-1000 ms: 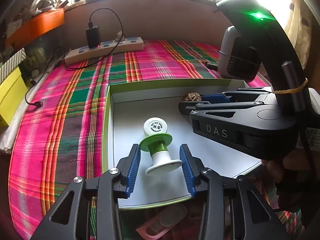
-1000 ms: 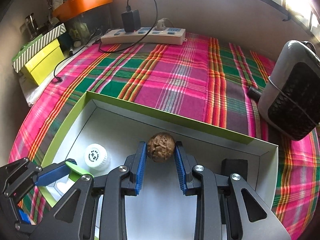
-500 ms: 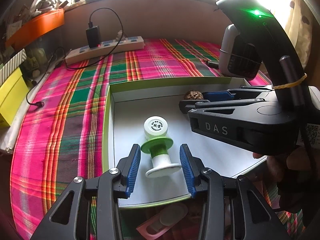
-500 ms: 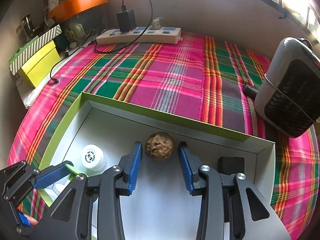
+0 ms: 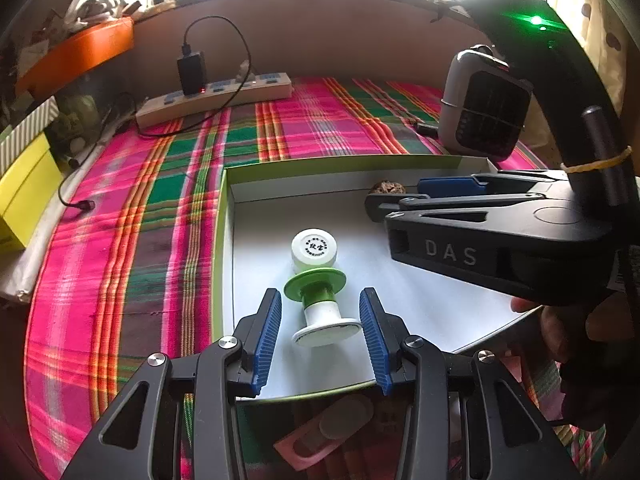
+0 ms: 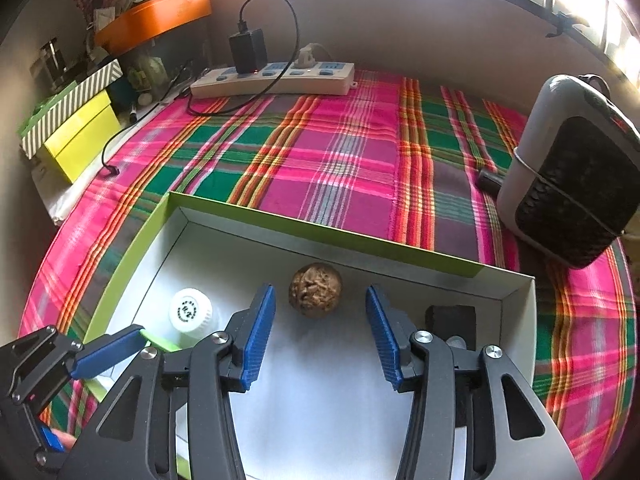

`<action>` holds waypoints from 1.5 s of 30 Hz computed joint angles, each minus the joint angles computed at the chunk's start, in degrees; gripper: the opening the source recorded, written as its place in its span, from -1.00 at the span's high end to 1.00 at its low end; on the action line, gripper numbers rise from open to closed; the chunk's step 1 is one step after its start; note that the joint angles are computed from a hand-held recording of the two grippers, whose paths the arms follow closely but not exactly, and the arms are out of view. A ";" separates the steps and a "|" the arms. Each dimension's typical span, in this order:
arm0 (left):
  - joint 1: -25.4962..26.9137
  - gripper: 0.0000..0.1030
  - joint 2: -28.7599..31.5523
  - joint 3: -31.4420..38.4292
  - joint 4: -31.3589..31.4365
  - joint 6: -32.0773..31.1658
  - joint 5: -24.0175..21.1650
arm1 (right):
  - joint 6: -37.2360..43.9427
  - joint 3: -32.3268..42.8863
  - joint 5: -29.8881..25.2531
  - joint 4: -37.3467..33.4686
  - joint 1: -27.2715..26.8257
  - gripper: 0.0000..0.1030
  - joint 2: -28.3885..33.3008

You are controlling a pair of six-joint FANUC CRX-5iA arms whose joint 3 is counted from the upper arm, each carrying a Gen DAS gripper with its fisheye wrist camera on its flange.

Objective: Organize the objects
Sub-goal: 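Open right tool to drop the walnut while left tool releases the spool in the box, then withdraw both tools from the box toward the remaining objects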

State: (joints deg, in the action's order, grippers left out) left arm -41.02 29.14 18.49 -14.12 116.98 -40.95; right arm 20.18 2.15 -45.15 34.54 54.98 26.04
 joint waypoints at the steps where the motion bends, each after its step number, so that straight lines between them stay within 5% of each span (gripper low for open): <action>1: -0.14 0.25 -0.27 -0.21 -0.27 0.21 -0.02 | -0.45 -0.24 0.09 0.33 0.09 0.06 -0.16; 45: -3.76 0.25 -12.15 -11.55 -10.23 14.50 1.48 | -30.00 -20.67 -3.63 18.38 9.28 0.06 -14.44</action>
State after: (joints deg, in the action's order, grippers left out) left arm -44.78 16.98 6.94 -24.34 131.48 -39.47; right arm -9.82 -18.52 -48.78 52.92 64.26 11.61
